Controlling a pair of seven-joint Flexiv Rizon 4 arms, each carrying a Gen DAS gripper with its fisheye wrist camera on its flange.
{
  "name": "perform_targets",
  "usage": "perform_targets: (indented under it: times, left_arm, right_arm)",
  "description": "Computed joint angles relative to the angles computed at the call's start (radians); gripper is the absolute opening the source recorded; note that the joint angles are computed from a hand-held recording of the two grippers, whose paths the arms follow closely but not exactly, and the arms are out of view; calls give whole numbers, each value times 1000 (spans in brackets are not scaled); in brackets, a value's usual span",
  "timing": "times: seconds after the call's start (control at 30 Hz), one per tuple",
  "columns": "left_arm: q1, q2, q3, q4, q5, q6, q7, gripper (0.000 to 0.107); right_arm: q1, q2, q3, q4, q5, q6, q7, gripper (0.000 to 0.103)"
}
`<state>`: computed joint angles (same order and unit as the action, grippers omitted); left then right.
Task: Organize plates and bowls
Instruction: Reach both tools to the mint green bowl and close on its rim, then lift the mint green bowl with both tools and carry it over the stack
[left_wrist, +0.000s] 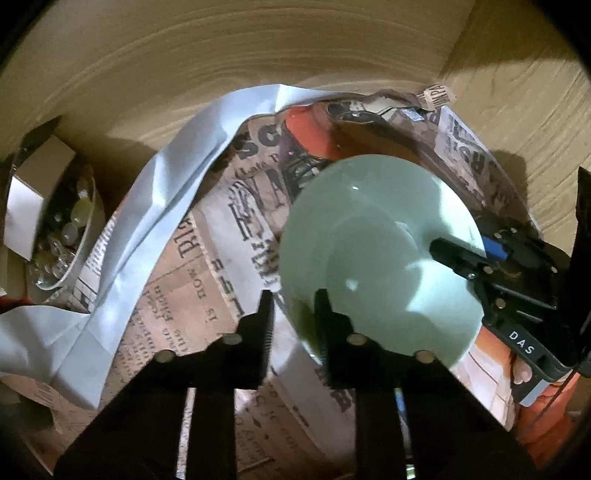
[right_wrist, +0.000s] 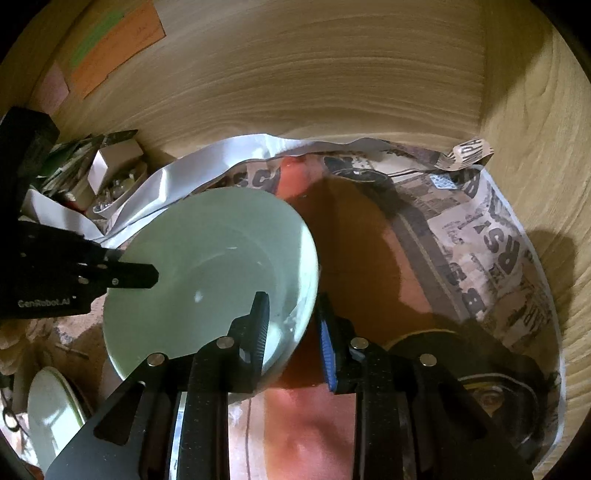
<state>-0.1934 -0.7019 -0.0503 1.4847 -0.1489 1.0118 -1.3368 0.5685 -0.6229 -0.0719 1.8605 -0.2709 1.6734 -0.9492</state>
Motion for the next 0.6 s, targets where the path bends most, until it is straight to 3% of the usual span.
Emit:
perform_targets:
  times: [0.27,0.6]
  left_arm:
    - [0,14,-4,13,-1,2,-4,12]
    - [14,155,-39,206,-37,185,36,12]
  right_arm:
    - [-5,21,10,9,15,-5,31,17]
    - [244,102,-244,120,126,125,47,17]
